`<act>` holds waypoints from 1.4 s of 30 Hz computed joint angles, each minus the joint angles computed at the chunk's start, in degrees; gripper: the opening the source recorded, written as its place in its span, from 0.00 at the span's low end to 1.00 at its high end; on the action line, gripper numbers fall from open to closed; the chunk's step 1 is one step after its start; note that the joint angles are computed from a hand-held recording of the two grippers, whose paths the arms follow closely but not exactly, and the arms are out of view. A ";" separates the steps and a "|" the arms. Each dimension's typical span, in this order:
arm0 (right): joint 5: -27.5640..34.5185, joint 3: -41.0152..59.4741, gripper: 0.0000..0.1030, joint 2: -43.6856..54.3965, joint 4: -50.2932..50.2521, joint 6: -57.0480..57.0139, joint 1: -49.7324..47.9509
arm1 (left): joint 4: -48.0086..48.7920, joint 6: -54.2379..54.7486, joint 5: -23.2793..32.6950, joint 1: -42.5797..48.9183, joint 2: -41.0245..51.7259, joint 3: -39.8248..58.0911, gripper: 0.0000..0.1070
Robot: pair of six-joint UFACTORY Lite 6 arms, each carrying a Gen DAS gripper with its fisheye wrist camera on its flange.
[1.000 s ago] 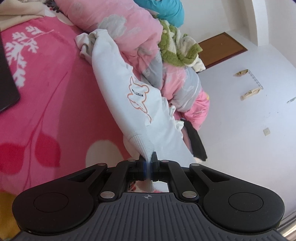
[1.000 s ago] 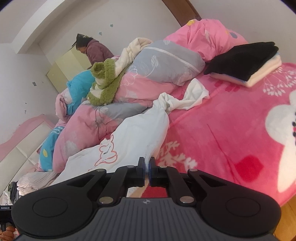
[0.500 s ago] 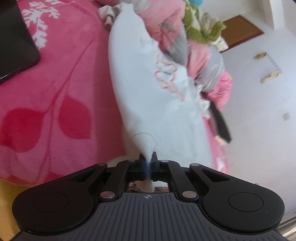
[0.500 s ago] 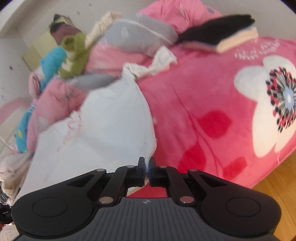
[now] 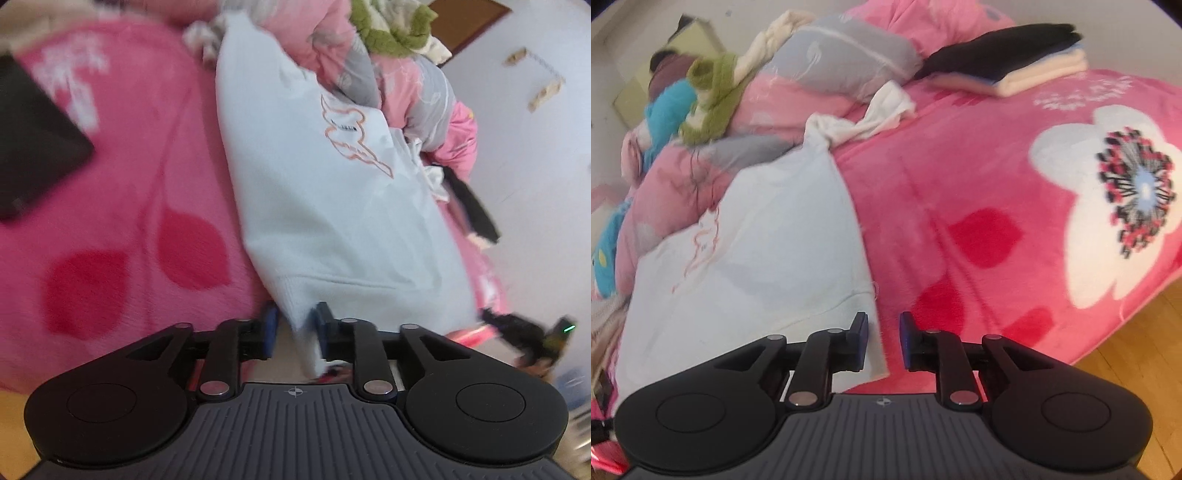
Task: Fold clothes
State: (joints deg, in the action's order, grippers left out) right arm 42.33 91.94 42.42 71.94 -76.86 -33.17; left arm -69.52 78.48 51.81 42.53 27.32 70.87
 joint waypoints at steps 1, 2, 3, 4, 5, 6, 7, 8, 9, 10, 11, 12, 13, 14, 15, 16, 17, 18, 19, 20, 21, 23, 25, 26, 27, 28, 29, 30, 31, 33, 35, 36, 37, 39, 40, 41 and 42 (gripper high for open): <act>0.27 -1.14 0.20 -1.25 0.56 -0.65 -0.48 | -0.80 1.62 -0.76 0.45 -1.76 -1.33 0.28; 0.53 -1.99 0.20 -2.42 0.83 -1.09 -0.62 | -1.55 2.65 -0.52 1.06 -2.82 -1.96 0.29; 0.79 -2.57 0.20 -3.49 0.85 -1.32 -0.51 | -2.21 2.92 0.19 1.63 -3.29 -1.96 0.30; 1.05 -3.12 0.20 -4.55 0.85 -1.54 -0.39 | -2.96 2.76 0.69 1.84 -3.44 -1.71 0.30; 1.62 -3.54 0.20 -5.57 0.93 -1.64 0.10 | -3.96 2.76 0.81 1.56 -3.31 -1.33 0.31; 2.43 -3.80 0.20 -6.52 1.05 -1.64 0.90 | -5.01 2.83 0.85 1.17 -3.12 -0.94 0.32; 3.16 -4.03 0.20 -7.33 1.28 -1.75 1.79 | -5.58 2.36 0.43 0.58 -2.51 -0.30 0.32; 3.97 -4.32 0.21 -8.13 1.55 -2.09 3.05 | -6.00 1.72 -0.11 -0.05 -1.76 0.44 0.33; 4.60 -4.64 0.21 -8.99 1.74 -2.57 4.90 | -6.14 0.37 -0.82 -0.68 -0.79 1.23 0.33; 4.93 -5.09 0.21 -9.87 1.87 -3.24 6.89 | -6.06 -1.12 -1.09 -1.01 0.38 2.19 0.33; 5.31 -5.55 0.21 -10.69 1.73 -4.05 9.05 | -6.15 -2.09 -0.89 -0.98 1.43 2.97 0.33; 5.37 -6.13 0.23 -11.64 1.12 -4.93 11.64 | -6.27 -2.96 -0.59 -0.88 2.47 3.74 0.33; 5.09 -6.64 0.25 -12.60 0.19 -5.66 14.44 | -6.69 -2.85 -0.42 -0.74 3.11 4.10 0.33; 4.56 -7.30 0.32 -13.55 -0.83 -6.87 17.55 | -7.21 -2.48 -0.28 -0.60 3.65 4.35 0.33; 3.18 -8.49 0.41 -14.56 -1.42 -9.02 20.88 | -7.68 -1.93 -0.48 -0.58 4.01 4.51 0.33; 1.23 -9.67 0.42 -15.40 -1.79 -11.32 24.27 | -8.02 -1.36 -0.71 -0.61 4.33 4.64 0.33; -0.76 -10.34 0.42 -15.89 -2.48 -13.16 27.75 | -8.29 -0.81 -0.84 -0.63 4.72 4.84 0.33; -3.05 -10.29 0.42 -15.69 -3.61 -13.99 31.20 | -8.38 -0.40 -0.80 -0.62 5.14 5.13 0.33; -5.50 -9.64 0.42 -14.90 -5.22 -13.91 34.58 | -8.41 -0.03 -0.72 -0.60 5.58 5.44 0.33; -7.42 -8.58 0.42 -13.75 -6.79 -13.35 37.38 | -8.35 0.22 -0.63 -0.60 6.06 5.79 0.33; -8.78 -7.17 0.42 -12.30 -8.15 -12.48 39.61 | -8.13 0.30 -0.46 -0.57 6.55 6.12 0.33; -10.83 -2.91 0.42 -8.33 -11.65 -9.29 43.21 | -7.63 0.40 -0.09 -0.49 7.54 6.80 0.33; -12.14 1.26 0.42 -4.61 -15.76 -5.59 45.89 | -7.76 0.95 0.63 -0.12 8.27 7.16 0.33; -12.04 3.78 0.41 -2.55 -18.18 -3.23 46.95 | -7.82 1.22 1.10 0.10 8.60 7.35 0.33; -11.70 6.30 0.40 -0.49 -20.91 -0.55 47.76 | -7.76 1.33 1.66 0.34 9.09 7.81 0.33; -11.14 8.84 0.38 1.58 -23.83 2.34 48.36 | -7.72 1.36 2.15 0.54 9.54 8.19 0.33; -10.91 10.31 0.34 3.01 -25.68 4.20 48.75 | -7.73 1.42 2.61 0.74 9.97 8.48 0.33; -11.11 10.62 0.23 3.67 -25.87 4.47 48.89 | -7.70 1.46 2.98 0.87 10.37 8.86 0.33; -10.99 10.77 0.17 3.95 -25.23 3.84 48.83 | -7.67 1.50 3.33 0.98 10.75 9.26 0.33; -11.88 9.05 0.01 2.58 -22.88 1.53 48.83 | -7.67 1.67 3.93 1.16 11.33 9.85 0.33; -13.33 6.80 0.01 0.70 -19.73 -1.88 48.85 | -7.75 1.98 4.41 1.27 11.65 10.16 0.33; -13.92 5.65 0.01 -0.41 -17.76 -3.87 48.74 | -7.83 2.03 4.69 1.38 11.84 10.32 0.33; -14.26 4.73 0.01 -1.47 -16.22 -5.34 48.60 | -7.90 2.05 4.96 1.48 12.03 10.48 0.33; -14.32 4.45 0.01 -2.71 -14.15 -6.59 48.23 | -7.98 2.04 5.46 1.65 12.44 10.87 0.33; -14.24 4.70 0.01 -3.03 -13.83 -6.59 48.12 | -7.98 2.03 5.68 1.71 12.64 11.08 0.33; -14.12 5.26 0.01 -3.02 -14.08 -6.22 48.08 | -7.98 2.02 5.90 1.78 12.85 11.28 0.33; -14.21 5.61 0.01 -3.07 -13.83 -6.36 48.06 | -8.02 1.94 6.14 1.88 12.98 11.42 0.33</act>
State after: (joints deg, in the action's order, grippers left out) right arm 28.12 97.54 39.36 58.11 -83.23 14.89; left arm -77.54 80.42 57.95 44.41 40.30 82.29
